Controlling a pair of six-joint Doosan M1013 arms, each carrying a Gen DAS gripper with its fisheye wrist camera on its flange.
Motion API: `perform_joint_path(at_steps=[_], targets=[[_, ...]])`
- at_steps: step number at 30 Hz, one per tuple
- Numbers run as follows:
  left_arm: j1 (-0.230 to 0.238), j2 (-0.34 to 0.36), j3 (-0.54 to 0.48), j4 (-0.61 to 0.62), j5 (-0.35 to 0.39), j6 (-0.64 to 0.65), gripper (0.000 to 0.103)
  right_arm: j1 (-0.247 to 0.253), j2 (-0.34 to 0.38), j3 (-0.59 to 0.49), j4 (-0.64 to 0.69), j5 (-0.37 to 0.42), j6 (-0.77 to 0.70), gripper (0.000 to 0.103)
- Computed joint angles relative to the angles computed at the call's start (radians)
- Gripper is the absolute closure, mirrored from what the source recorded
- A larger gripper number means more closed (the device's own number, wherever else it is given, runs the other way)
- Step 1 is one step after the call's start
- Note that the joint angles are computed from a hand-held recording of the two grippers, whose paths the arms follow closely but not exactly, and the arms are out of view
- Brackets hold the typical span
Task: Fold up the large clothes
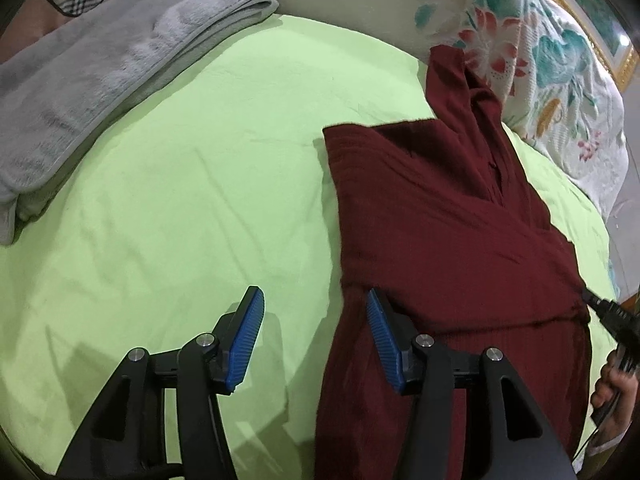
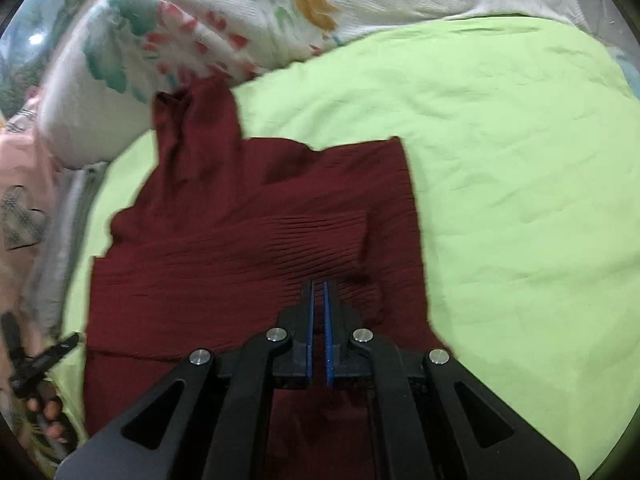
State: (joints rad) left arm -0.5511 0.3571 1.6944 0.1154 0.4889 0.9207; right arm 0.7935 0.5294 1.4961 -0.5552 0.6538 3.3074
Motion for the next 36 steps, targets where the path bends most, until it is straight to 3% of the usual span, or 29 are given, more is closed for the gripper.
perform_joint_path(at_steps=[3,5,13,19,21,23,25,33,36], targets=[[-0.002,-0.025,0.041,-0.059,-0.015,0.051,0.045,0.018,-0.011,0.002,-0.022,-0.024,0.021,0.094],[-0.007,-0.034,0.057,-0.063,-0.011,0.063,0.045,0.032,-0.015,0.004,-0.025,-0.018,0.026,0.083],[-0.006,-0.008,-0.032,-0.145,0.0,0.179,0.044,0.007,-0.03,0.018,-0.015,-0.091,-0.022,0.081],[-0.01,0.099,-0.235,-0.146,0.034,0.222,0.039,-0.065,0.03,-0.061,0.041,-0.198,-0.145,0.08],[-0.007,0.148,-0.316,-0.164,0.069,0.237,0.039,-0.103,0.068,-0.112,0.104,-0.237,-0.226,0.075],[-0.002,0.202,-0.403,-0.178,0.106,0.256,0.039,-0.126,0.097,-0.153,0.128,-0.244,-0.275,0.057],[0.0,0.257,-0.492,-0.172,0.142,0.258,0.038,-0.149,0.137,-0.214,0.146,-0.24,-0.329,0.05],[0.02,0.495,-0.895,-0.22,0.324,0.282,0.035,-0.226,0.267,-0.409,0.389,-0.243,-0.626,0.045],[0.027,0.572,-1.033,-0.237,0.373,0.283,0.032,-0.249,0.301,-0.45,0.491,-0.281,-0.711,0.041]])
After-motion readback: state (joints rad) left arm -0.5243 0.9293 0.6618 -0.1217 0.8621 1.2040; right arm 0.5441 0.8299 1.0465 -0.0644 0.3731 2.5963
